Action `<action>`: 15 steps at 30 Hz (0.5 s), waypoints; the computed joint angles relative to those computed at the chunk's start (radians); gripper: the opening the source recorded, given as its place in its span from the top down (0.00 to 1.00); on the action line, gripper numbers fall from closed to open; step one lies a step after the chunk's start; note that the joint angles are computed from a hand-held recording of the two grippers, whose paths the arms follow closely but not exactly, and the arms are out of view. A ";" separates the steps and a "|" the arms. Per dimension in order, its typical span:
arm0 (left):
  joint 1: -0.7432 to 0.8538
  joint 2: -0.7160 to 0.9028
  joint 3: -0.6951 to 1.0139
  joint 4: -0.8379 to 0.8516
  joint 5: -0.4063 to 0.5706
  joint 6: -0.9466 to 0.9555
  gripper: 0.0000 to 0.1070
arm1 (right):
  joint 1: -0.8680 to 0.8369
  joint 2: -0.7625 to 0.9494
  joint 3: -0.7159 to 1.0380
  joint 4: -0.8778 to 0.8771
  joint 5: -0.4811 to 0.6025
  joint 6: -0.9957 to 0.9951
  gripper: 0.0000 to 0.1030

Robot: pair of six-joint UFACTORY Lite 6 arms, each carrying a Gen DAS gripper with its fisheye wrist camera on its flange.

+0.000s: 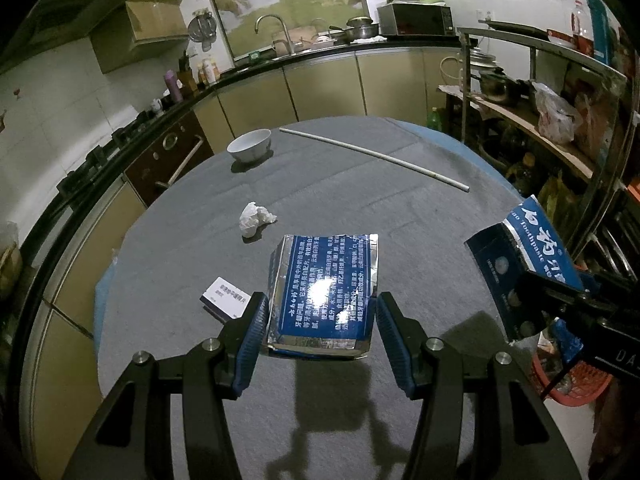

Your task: Collect trash

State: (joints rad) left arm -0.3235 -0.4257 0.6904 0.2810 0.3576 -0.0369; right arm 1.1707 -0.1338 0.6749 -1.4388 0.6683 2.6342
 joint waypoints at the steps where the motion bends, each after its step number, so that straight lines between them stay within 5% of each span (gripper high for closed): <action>1: 0.000 -0.001 -0.002 0.002 0.000 -0.003 0.47 | -0.002 -0.001 -0.003 -0.004 -0.002 0.003 0.44; 15: 0.001 0.001 0.001 0.000 0.003 -0.002 0.47 | -0.005 -0.012 -0.015 -0.008 -0.008 -0.001 0.44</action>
